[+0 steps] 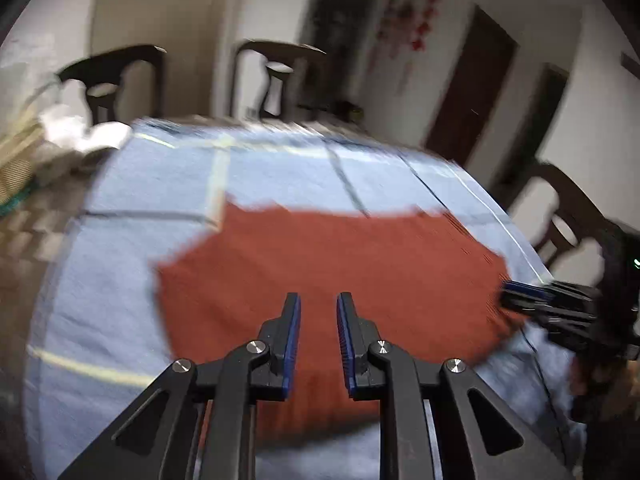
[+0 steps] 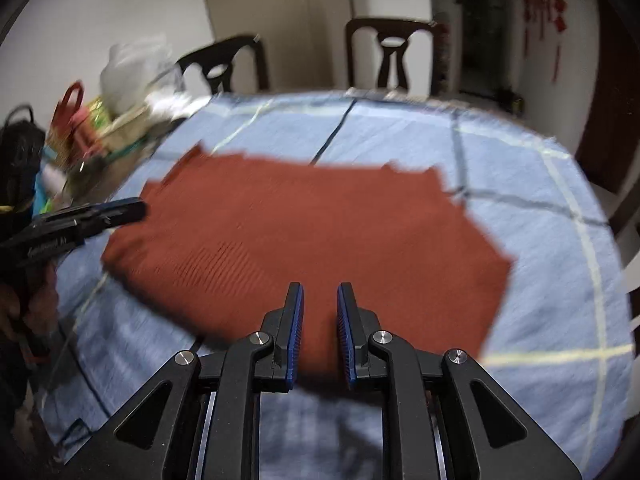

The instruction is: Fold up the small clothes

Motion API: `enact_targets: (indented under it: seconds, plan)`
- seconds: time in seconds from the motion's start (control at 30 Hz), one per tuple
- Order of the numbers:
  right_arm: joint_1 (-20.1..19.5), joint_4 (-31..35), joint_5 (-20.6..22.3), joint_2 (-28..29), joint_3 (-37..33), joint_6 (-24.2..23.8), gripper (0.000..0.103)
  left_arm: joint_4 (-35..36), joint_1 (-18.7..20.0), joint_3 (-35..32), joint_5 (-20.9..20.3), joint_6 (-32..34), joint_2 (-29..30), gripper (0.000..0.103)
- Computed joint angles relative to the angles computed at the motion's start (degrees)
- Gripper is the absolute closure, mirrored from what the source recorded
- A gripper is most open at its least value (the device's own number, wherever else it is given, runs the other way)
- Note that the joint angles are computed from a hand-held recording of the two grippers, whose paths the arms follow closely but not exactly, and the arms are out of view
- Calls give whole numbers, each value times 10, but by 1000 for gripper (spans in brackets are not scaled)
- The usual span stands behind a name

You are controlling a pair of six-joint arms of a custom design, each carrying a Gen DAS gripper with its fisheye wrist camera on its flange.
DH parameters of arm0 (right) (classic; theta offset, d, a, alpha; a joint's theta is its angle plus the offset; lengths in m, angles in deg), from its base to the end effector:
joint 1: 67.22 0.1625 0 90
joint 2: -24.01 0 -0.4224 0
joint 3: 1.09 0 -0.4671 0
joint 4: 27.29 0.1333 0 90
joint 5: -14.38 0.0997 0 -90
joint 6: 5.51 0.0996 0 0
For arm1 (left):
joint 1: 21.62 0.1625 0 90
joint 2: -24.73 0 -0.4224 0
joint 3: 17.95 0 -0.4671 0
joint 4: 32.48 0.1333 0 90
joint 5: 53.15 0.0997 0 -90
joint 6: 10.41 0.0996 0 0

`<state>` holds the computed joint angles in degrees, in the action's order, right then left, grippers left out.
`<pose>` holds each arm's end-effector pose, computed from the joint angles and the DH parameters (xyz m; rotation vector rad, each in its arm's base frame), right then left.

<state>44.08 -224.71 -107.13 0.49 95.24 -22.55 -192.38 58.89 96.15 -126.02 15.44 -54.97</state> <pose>0.3139 -0.5813 -0.1284 0.6143 -2.4373 0.8058 0.0619 -0.6160 0.2946 0.6843 2.5700 -0.7848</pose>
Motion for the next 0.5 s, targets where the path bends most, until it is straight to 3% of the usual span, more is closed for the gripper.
enact_targets:
  seconds: [0.07,0.13,0.23,0.3,0.43,0.5]
  plan:
    - [-3,-23,-7,15,-9,-13,86,4,0,13,-8,9,8,82]
    - [0,-14,-13,7,-4,-5,85,3,-6,19,25,14,24,82]
    - [10,-55,-31,-2,12,-18,85,-25,-18,31,46,32,21,82]
    - [12,-82,-46,-7,26,-20,85,-23,-18,31,36,27,10,82]
    - [-8,-81,-77,-17,44,14,85,-85,-13,39,70,49,6,82]
    - [-19,-93,-51,-24,56,20,85,-66,-3,26,93,31,12,82]
